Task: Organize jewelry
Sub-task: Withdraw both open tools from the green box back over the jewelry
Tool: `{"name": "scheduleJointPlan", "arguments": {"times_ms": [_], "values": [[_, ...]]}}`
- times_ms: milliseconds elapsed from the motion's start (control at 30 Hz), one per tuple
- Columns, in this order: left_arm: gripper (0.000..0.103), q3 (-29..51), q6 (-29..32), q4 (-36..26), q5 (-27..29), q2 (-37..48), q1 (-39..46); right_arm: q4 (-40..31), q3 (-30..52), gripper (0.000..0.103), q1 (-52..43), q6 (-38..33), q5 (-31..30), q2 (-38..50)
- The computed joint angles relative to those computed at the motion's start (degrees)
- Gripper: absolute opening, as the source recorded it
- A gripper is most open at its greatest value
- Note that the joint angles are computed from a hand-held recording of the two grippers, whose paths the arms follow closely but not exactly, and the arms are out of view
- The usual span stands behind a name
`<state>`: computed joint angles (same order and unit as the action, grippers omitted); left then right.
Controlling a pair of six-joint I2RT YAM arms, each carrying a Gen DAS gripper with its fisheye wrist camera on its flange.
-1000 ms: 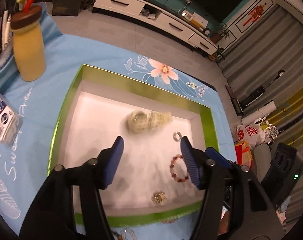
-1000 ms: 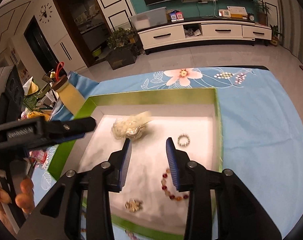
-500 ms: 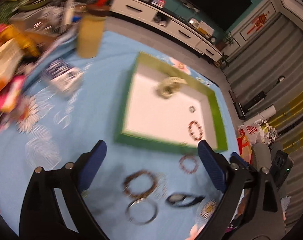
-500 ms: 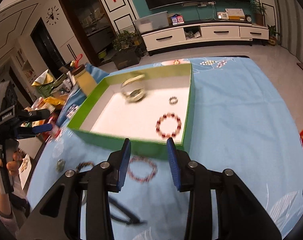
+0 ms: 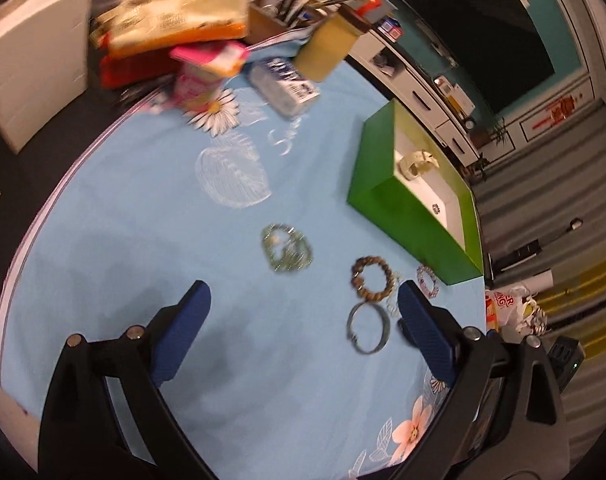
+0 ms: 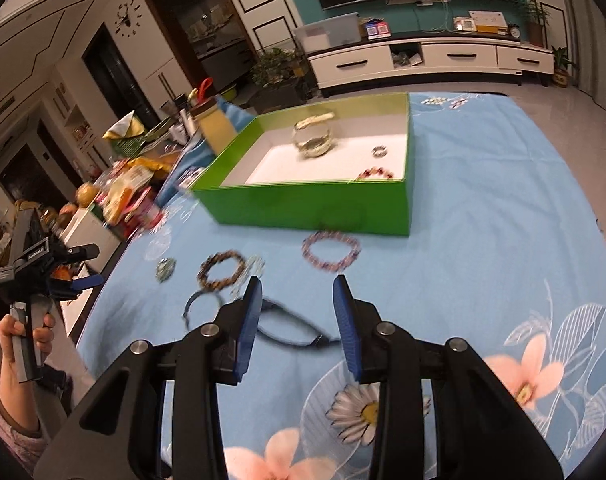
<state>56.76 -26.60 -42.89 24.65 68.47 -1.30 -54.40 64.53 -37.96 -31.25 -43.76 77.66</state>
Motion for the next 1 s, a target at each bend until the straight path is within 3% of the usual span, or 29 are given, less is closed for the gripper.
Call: {"name": "scheduleJointPlan", "arguments": {"times_ms": [333, 500, 600, 733, 900, 1000], "values": [[0.096, -5.9, 1.0, 0.0, -3.5, -5.8, -4.8, -5.0, -8.5, 0.037, 5.8, -3.6, 0.4, -6.2], [0.096, -8.5, 2.2, 0.4, -6.0, -8.1, -7.3, 0.5, -13.9, 0.037, 16.7, 4.2, 3.0, -8.6], [0.096, -9.9, 3.1, 0.1, -4.5, -9.9, -5.3, 4.5, -15.0, 0.037, 21.2, 11.2, 3.7, -7.3], [0.096, -11.4, 4.9, -0.4, -2.0, -11.5, -1.1, 13.0, -16.0, 0.037, 27.2, 20.6, 12.0, -7.0], [0.096, -12.3, 5.8, 0.0, 0.8, -11.6, 1.9, 18.7, -15.3, 0.037, 32.9, 25.6, 19.2, -2.5], [0.096, -12.3, 5.8, 0.4, 2.7, -11.0, 2.5, 22.6, -15.5, 0.027, 36.4, 27.5, 25.4, -1.2]]}}
